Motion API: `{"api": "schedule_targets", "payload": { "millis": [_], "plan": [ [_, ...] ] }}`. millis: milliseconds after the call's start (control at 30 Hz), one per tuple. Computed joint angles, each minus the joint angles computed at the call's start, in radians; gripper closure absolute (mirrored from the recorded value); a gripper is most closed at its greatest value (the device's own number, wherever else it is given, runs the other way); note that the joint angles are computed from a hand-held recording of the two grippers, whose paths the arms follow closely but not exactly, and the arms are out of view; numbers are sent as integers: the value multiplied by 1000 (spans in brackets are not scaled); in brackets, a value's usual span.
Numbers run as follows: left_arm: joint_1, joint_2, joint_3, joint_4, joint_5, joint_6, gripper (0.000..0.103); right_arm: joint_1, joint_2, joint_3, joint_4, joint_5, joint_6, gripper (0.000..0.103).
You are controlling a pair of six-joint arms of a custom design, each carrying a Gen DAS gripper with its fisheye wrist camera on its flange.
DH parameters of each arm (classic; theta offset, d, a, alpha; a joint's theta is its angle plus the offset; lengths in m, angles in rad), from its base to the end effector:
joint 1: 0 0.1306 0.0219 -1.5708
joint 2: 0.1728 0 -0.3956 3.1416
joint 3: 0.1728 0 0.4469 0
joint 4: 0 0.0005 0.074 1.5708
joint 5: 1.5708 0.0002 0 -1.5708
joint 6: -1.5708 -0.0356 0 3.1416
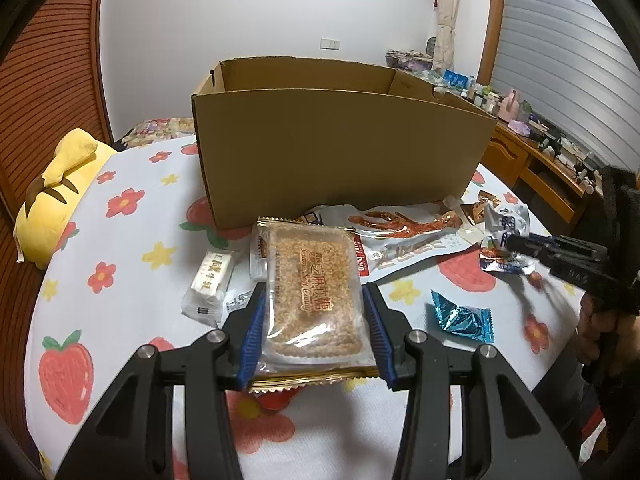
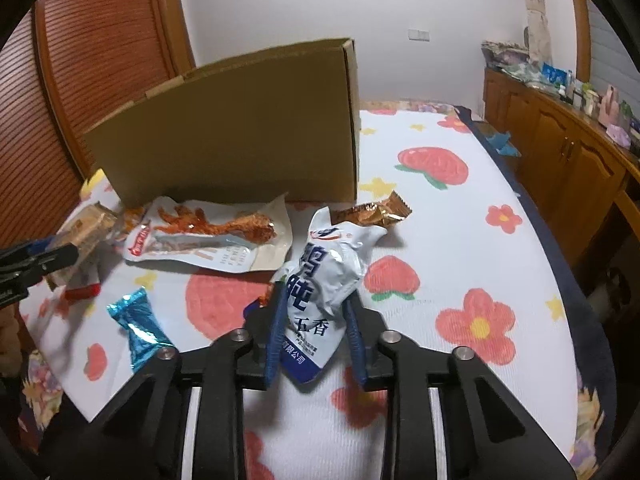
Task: Organize snacks
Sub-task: 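Lift the rice-cake bar with the left tool while the right tool grasps the white duck-neck pouch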
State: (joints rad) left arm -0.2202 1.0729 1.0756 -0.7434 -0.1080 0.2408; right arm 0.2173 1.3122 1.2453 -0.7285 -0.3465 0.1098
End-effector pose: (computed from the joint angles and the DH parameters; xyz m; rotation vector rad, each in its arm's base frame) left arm 0.4136 -0.0891 0.4327 -0.0787 2.3074 -0.1109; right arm 0.4945 0.1211 0.4180 -0.5477 2.2885 0.4616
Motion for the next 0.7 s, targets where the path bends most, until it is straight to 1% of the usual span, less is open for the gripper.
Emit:
{"api": "schedule_targets", "payload": {
  "millis": [67, 100, 133, 400, 700],
  "plan": [
    [-2, 2, 1, -1, 0, 1, 57, -1, -10, -3, 11, -21, -20, 88],
    [-3, 2, 1, -2, -1, 0, 57, -2, -13, -2, 14, -35, -28, 95],
    [-5, 2, 1, -1, -1, 0, 57, -1, -20, -4, 21, -31, -29, 96],
    [-6, -5, 5, -1, -4, -3, 57, 8, -24, 1, 24, -32, -28, 97],
    [-8, -6, 17, 6, -6, -17, 57, 16, -44, 3, 28, -18, 3, 97]
  ]
}}
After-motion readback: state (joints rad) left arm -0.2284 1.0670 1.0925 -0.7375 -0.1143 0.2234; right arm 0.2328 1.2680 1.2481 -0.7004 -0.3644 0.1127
